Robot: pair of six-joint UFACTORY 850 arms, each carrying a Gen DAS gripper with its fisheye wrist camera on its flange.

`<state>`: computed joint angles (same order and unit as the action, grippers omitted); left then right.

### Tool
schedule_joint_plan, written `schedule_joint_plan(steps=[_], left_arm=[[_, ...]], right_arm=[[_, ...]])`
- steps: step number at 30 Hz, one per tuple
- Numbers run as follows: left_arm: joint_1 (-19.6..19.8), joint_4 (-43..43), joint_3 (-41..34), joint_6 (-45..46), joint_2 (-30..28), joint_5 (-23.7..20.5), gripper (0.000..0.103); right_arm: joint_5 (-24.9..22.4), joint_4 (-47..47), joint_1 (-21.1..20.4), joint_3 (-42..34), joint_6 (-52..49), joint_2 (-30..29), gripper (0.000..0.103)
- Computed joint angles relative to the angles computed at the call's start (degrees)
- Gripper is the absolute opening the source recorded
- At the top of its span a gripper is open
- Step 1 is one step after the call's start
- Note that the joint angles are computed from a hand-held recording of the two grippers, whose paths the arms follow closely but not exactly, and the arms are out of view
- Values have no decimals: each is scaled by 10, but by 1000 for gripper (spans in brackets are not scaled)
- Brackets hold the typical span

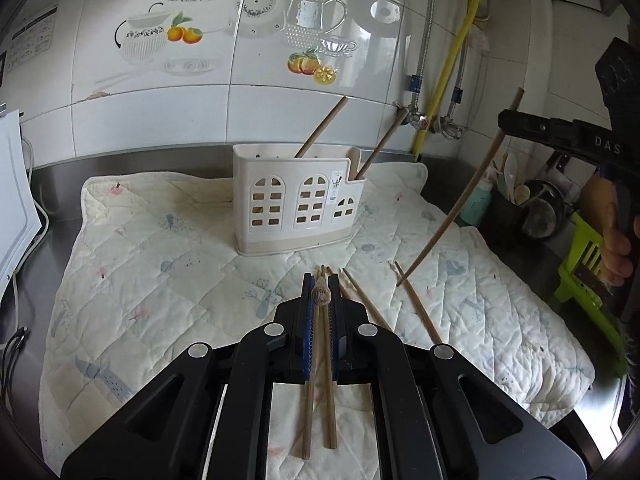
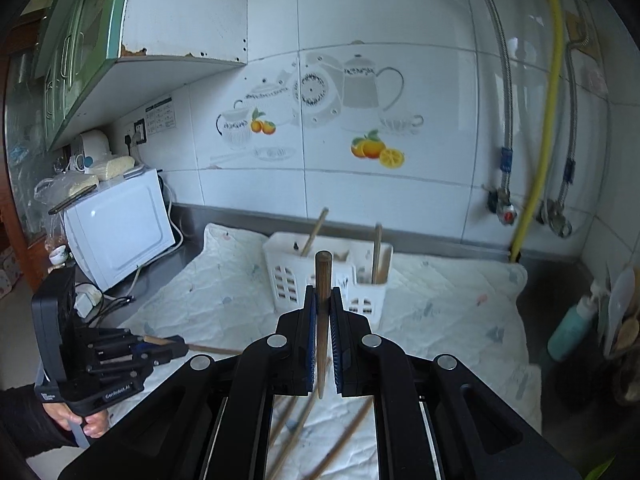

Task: Organize utensils
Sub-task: 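Raise both held chopsticks upright over the white utensil holder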

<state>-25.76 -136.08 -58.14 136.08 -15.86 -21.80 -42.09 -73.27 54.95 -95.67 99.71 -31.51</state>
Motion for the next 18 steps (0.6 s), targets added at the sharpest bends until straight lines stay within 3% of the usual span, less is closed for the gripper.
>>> schedule_joint_plan(steps=[8,18], left_arm=[[10,30,-33,-31,-8,6,5],[25,46,-83,-46,-14,6,5]], right_arm=[[-3,13,-30,-114,-96,-39,7],[-45,70,-71,-287,-193,-142,7]])
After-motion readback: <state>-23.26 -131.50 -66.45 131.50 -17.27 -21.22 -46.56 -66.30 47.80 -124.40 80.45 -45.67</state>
